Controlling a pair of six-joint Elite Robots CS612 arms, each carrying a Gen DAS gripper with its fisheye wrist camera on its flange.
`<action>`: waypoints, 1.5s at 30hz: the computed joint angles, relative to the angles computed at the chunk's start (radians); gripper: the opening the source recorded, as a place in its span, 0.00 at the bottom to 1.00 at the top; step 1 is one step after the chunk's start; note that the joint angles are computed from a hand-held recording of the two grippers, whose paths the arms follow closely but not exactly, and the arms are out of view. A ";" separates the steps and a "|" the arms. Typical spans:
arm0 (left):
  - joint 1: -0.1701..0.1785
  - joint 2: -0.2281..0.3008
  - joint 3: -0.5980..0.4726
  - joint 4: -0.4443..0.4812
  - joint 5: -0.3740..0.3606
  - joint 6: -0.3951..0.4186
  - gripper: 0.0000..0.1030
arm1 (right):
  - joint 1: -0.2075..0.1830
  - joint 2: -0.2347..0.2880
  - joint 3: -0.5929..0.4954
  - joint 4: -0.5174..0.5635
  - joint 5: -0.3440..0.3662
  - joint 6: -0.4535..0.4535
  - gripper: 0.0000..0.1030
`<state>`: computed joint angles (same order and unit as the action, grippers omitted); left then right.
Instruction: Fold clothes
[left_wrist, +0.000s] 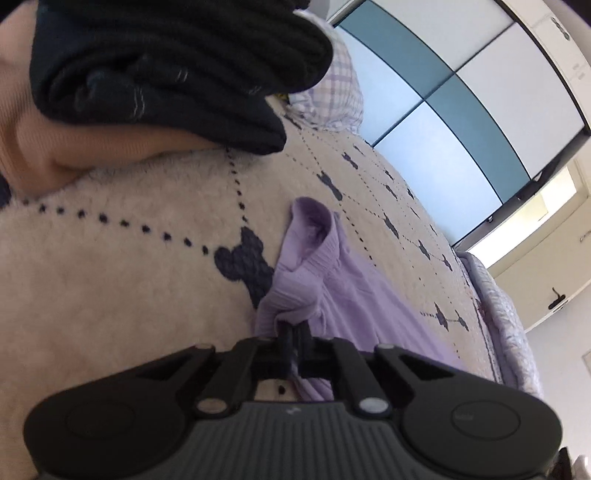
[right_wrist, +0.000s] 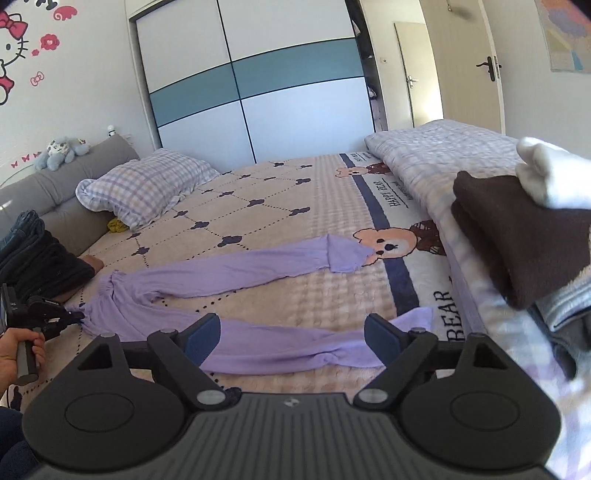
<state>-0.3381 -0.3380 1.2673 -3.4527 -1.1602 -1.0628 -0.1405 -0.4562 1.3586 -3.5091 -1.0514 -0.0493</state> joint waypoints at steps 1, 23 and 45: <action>-0.004 -0.010 0.018 -0.012 0.021 0.007 0.02 | 0.000 0.000 0.007 -0.012 0.001 0.000 0.86; -0.020 -0.126 0.276 -0.101 0.110 0.119 0.33 | 0.004 0.027 -0.027 0.084 0.039 0.017 0.85; -0.031 -0.085 0.152 0.068 0.038 0.170 0.43 | 0.031 0.234 -0.502 0.511 -0.332 0.011 0.71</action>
